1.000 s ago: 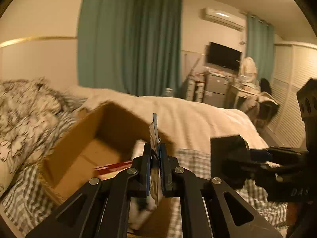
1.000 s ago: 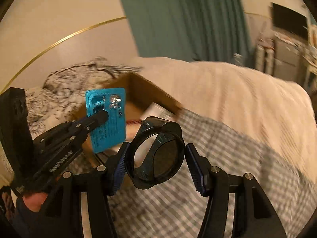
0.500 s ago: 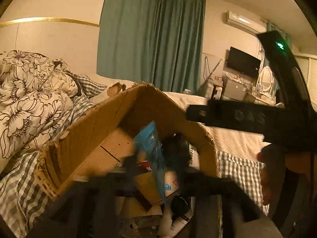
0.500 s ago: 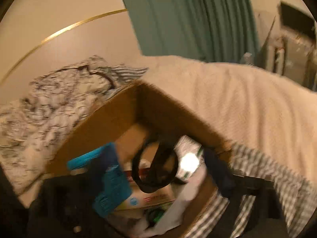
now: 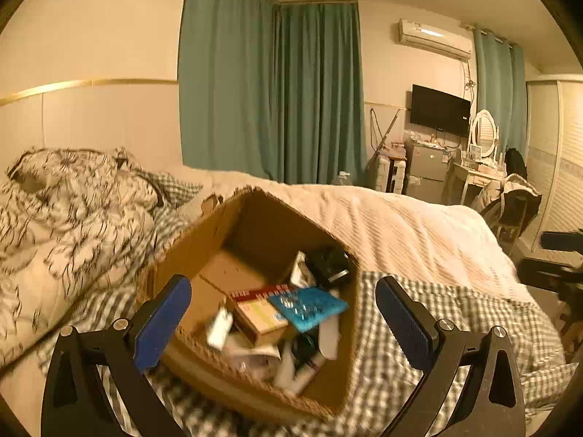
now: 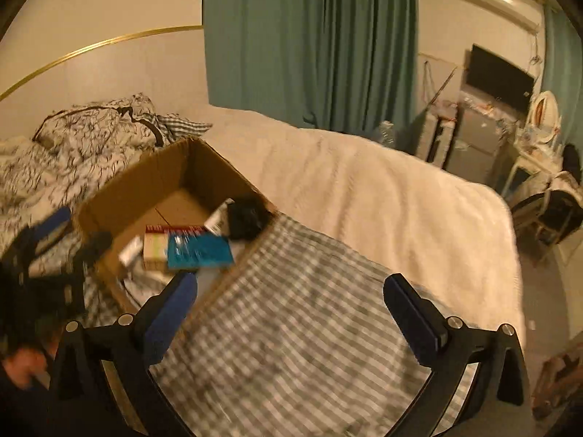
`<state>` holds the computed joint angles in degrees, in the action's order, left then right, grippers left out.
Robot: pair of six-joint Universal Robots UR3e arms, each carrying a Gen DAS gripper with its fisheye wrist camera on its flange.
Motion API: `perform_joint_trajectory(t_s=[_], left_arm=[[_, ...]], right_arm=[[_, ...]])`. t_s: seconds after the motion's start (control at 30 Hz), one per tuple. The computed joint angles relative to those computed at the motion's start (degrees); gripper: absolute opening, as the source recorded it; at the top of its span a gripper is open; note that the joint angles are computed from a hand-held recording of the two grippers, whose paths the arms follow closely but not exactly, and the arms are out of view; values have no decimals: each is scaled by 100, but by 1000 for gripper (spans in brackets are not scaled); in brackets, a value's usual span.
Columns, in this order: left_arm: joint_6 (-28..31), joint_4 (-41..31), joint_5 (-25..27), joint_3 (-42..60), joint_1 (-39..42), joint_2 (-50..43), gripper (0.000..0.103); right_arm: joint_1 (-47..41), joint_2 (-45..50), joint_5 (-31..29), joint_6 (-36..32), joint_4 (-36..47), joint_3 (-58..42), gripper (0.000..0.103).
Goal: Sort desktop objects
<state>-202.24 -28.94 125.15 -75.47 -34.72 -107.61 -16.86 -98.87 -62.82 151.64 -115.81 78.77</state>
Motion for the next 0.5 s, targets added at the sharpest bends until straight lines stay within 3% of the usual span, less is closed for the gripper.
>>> perform_joint_trajectory(t_s=[0.13,0.23,0.3,0.37,0.5], left_arm=[[-766,-875,327,146,-392,58,103],[-1211,-1207,674,123,-712,-108,103],[-1350,-1275,836,154,-857,-340,103],[-1430,-1444,843,291,-929,-557,103],[-1639,-1420,739,237,-903,-689,103]], right_arm=[[-1300,-1428,1033,-751,626,961,103],[-2648,-2643,2298,-1711,1922,1940,103],[-3145,-3151,2611,-2046,2472,2531,103],[-2871,-3163,2317,-1516,1667,3231,103],[-1685,-2314,1108,-693,-285,3676,103]])
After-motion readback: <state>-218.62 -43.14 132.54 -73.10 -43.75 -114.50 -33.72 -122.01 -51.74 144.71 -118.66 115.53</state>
